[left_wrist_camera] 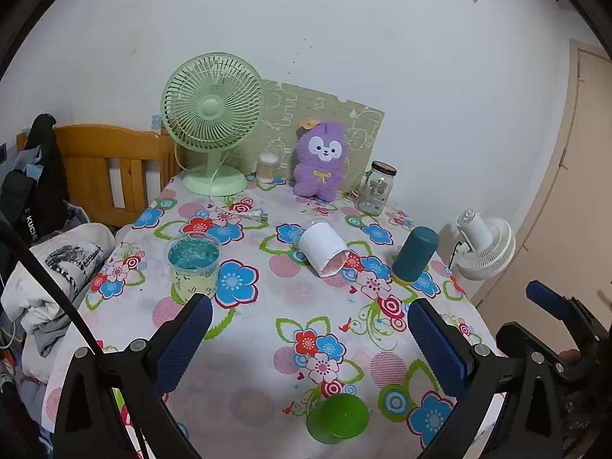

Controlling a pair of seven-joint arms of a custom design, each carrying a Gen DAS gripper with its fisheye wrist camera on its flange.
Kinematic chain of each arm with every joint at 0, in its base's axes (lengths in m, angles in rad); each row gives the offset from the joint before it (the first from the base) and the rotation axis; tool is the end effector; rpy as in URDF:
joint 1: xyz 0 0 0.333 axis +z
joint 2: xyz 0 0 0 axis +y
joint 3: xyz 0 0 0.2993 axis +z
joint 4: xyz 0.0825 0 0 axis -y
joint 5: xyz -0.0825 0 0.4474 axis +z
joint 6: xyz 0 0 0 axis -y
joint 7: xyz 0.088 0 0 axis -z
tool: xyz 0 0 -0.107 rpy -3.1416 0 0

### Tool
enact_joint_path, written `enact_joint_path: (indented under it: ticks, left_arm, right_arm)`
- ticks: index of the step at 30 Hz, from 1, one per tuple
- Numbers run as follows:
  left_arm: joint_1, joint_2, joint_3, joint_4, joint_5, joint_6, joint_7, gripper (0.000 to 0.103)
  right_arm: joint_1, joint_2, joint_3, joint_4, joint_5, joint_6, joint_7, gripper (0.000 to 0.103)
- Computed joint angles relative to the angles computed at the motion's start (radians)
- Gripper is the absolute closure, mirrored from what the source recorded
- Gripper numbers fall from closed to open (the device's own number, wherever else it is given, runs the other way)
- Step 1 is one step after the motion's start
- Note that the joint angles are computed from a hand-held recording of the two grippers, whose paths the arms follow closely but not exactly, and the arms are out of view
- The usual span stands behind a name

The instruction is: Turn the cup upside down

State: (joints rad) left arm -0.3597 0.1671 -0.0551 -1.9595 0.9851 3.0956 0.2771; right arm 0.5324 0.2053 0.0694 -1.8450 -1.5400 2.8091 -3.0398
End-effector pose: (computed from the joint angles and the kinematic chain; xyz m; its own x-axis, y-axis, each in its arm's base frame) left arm 0.5888 -0.3333 0.4297 -0.2013 -0.9489 0.2430 -0.5950 -0.0786 -0.7999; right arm 0.5450 0.4301 0.4184 0.2420 -0.9701 0.0206 -0.4314 -0.1266 -0.8932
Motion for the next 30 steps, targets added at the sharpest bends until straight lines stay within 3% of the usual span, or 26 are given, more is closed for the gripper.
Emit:
enact_joint_path:
  ticks: [12,19,30]
  left_arm:
    - [0.002,0.002,-0.013,0.012,0.140,-0.046,-0.068,0.000]
    - [0.016,0.005,-0.029,0.015,0.148,-0.049,-0.075,0.000]
    - [0.015,0.015,-0.030,0.023,0.116,-0.054,-0.033,0.000]
  right_arm:
    - [0.003,0.016,-0.010,0.011,0.065,0.009,-0.028,0.001]
    - [0.001,0.026,-0.022,0.018,0.091,0.046,-0.034,0.001]
    - [0.014,0.035,-0.033,0.025,0.089,0.029,-0.037,0.001]
